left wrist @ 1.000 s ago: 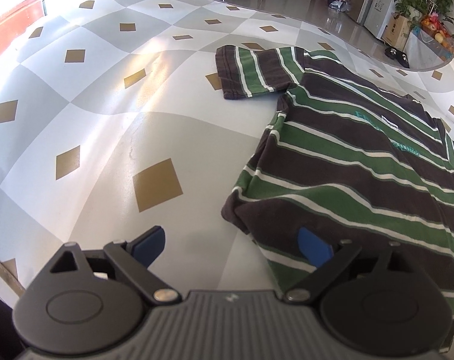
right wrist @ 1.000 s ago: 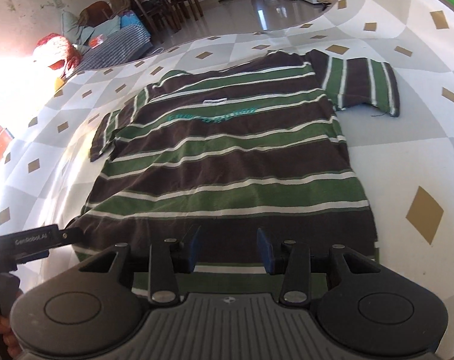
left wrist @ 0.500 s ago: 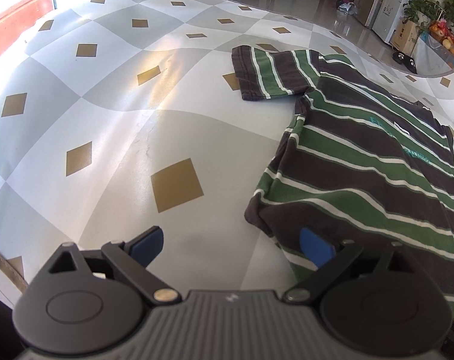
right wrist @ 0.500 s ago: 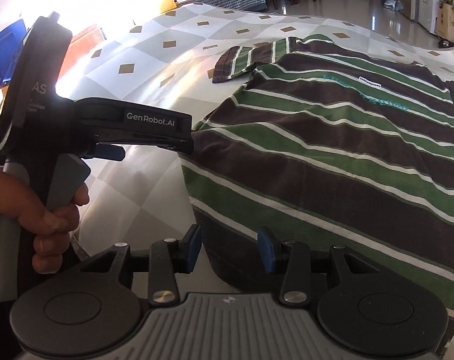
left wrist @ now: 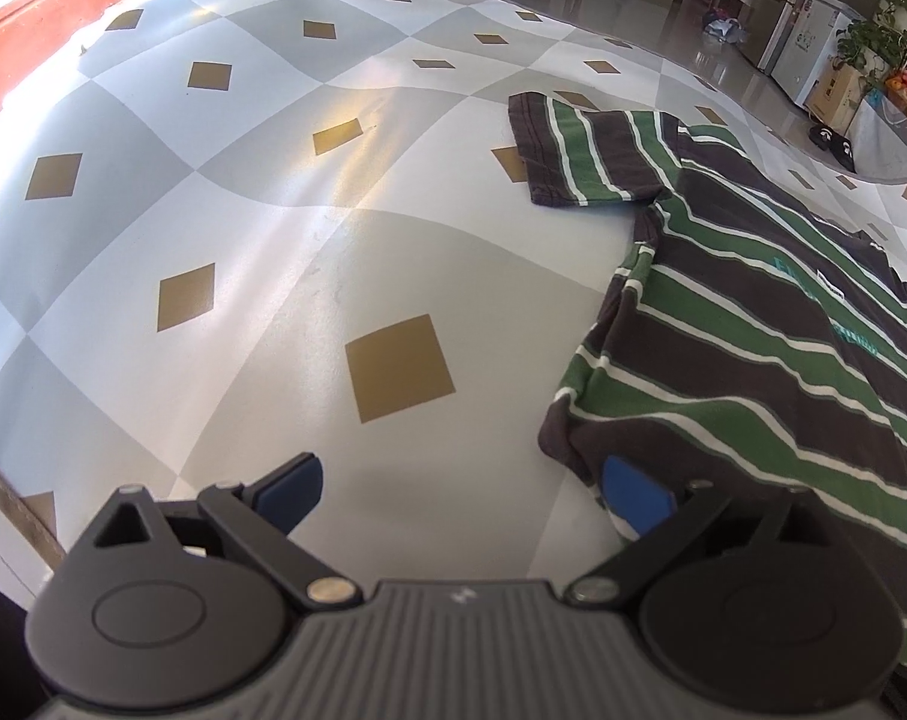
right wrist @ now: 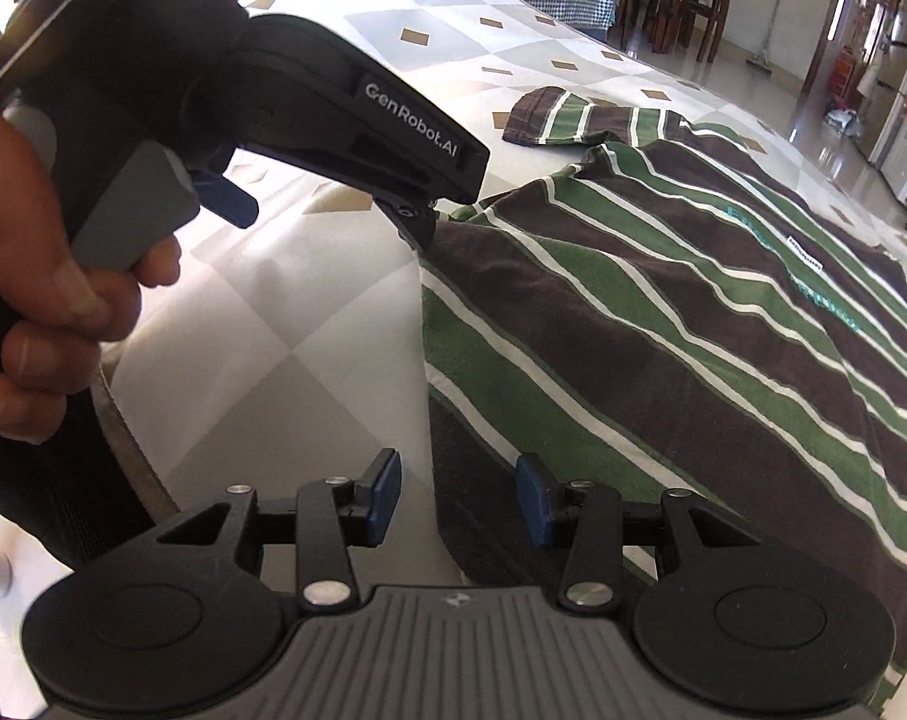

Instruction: Fold clothes

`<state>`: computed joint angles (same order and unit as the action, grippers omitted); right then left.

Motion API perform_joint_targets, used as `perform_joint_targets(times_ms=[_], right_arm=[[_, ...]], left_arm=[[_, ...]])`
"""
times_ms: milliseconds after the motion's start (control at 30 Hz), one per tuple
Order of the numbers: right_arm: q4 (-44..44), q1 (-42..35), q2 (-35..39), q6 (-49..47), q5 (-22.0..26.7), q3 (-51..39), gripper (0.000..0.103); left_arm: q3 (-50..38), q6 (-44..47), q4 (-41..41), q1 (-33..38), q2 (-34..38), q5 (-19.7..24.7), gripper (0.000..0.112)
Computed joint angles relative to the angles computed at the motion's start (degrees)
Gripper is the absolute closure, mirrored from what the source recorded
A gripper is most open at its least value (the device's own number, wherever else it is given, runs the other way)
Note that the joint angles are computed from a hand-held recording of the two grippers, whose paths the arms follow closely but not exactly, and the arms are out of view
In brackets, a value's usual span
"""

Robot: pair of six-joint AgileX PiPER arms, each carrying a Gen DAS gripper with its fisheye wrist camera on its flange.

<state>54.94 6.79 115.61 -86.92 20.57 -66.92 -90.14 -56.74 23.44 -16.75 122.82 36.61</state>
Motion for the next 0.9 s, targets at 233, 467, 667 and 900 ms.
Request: perform_joint_targets(times_ms=[233,467,667,900], right_arm=[[14.75,0.86,0.76,-17.2,-5.28,1.77,0.071],[7.86,-5.89,4.16,6.3,7.5,-7.48,0.092],[13.32,-15.59,10.33,31.44,22.55,-17.75,0.092],[12.59,-15.97,11.66,42.5,19.14,-19.83,0.089]], left_arm=[[0.5,-0.28,-0.71,0.64,-0.24,-0.17,0.012],[0.44,-1.96,0.48,0.46,-0.29,-0.13,0.012],[0.92,-5.83,4.2,-0.02,-0.77,-0.62,0.01],[-1.39,-2.0,1.16,-0.35,1.02,0.41,0.01]])
